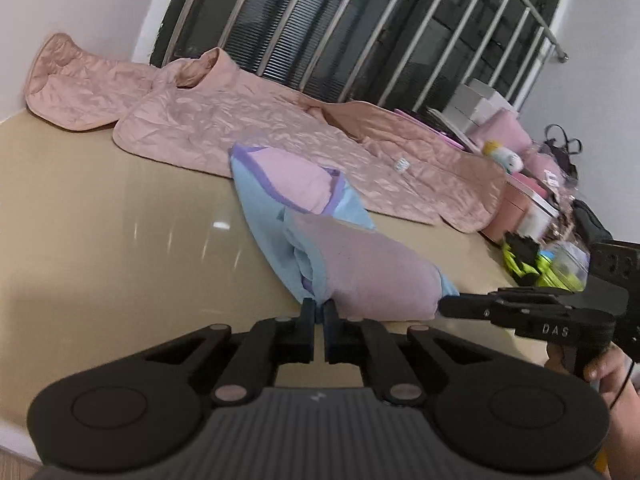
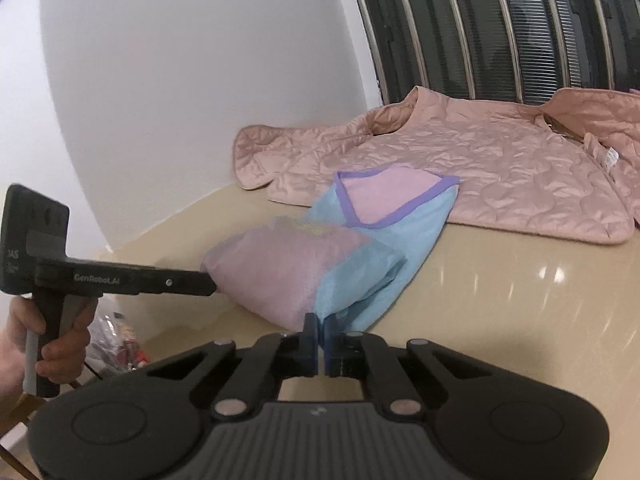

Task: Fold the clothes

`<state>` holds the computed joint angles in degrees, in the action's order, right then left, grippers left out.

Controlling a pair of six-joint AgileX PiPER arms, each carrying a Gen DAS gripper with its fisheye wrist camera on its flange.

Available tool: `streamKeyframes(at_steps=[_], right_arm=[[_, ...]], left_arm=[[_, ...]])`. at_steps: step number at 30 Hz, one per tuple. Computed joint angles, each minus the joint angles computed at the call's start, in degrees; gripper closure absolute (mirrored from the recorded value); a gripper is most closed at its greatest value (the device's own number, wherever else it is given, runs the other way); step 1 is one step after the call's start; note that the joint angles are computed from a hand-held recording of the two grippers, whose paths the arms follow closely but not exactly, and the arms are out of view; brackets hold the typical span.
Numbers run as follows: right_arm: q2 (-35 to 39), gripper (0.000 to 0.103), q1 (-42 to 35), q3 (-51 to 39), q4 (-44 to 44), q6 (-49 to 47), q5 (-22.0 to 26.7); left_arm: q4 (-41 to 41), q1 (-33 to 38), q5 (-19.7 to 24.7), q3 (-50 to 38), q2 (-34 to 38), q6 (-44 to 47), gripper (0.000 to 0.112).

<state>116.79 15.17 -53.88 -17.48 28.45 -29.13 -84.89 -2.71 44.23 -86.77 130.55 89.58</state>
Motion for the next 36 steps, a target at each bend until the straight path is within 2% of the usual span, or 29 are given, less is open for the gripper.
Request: streamKeyframes(at_steps=[3,6,8,10,12,15,16,17,19,22,25,26,27,28,29,35,36], right_arm=[[-4.1,0.102,0.7,8.6,1.4,0.4,-8.2],[-8.2,0.102,0.0,13.0,-0.9,4.5,-13.2],[-9.8,0.102,-0.9,11.6,-3.2,7.0,-12.5],[-9.9,0.102,-0.7,8.3,-0.7,3.8,-9.1],[-9.2,0.099,0.4,5.3,5.5,-1.5,-3.5],[-9.6,0.083,4.2,6.9,12.5,-13.3,0.9],[-9.7,0.065,6.1,9.4,15.3,-17.0,-0.7],[-9.3,0.057,8.0,12.1,17.3,-18.5,-4.0],[-6.9,0.058,13.6,16.6,23.2,-20.5,-12.3],[-3.1,0.058,22.0,17.9,34.4,-27.7,-21.0],[-0.1,0.062,24.8,14.4,38.9,-30.1,-20.9],[0.8,0.074,25.0,13.1,40.3,-30.7,-20.4],[1.8,0.082,25.2,11.8,41.6,-31.3,-20.0],[2.6,0.095,25.0,10.6,42.6,-31.8,-19.3],[3.1,0.101,24.4,10.2,42.2,-30.9,-19.6],[0.4,0.103,21.5,18.0,36.9,-20.0,-28.2],[-0.4,0.103,20.9,19.6,37.1,-19.1,-29.2]], left_arm=[[-2.0,2.2,3.4,8.0,-6.1,3.3,0.109],[-3.0,2.9,5.3,7.2,-8.1,1.9,0.109],[-2.8,2.6,5.3,3.7,-7.3,-0.9,0.109],[0.9,0.4,-0.2,-1.4,-5.6,-5.6,0.109],[6.3,-1.1,-3.4,-4.1,-4.6,-10.3,0.109],[6.4,0.2,-3.0,-1.6,-3.9,-8.0,0.109],[6.0,0.8,-3.2,-0.4,-3.7,-7.1,0.109],[5.6,1.5,-3.3,0.5,-3.5,-6.4,0.109],[5.2,3.3,-2.9,1.0,-2.4,-7.4,0.109],[5.8,6.1,1.0,-0.3,-0.2,-11.8,0.109],[3.0,7.9,3.3,1.5,-0.1,-7.7,0.109],[1.8,8.0,3.4,2.6,-0.5,-5.7,0.109],[0.3,8.2,3.6,3.7,-1.0,-3.2,0.109],[-1.0,8.5,3.9,4.6,-1.4,-1.1,0.109],[-1.5,8.7,4.4,4.9,-1.6,-0.3,0.109],[-2.0,9.2,7.7,7.0,-2.9,4.4,0.108],[-3.7,9.2,8.2,8.3,-3.2,7.0,0.104]])
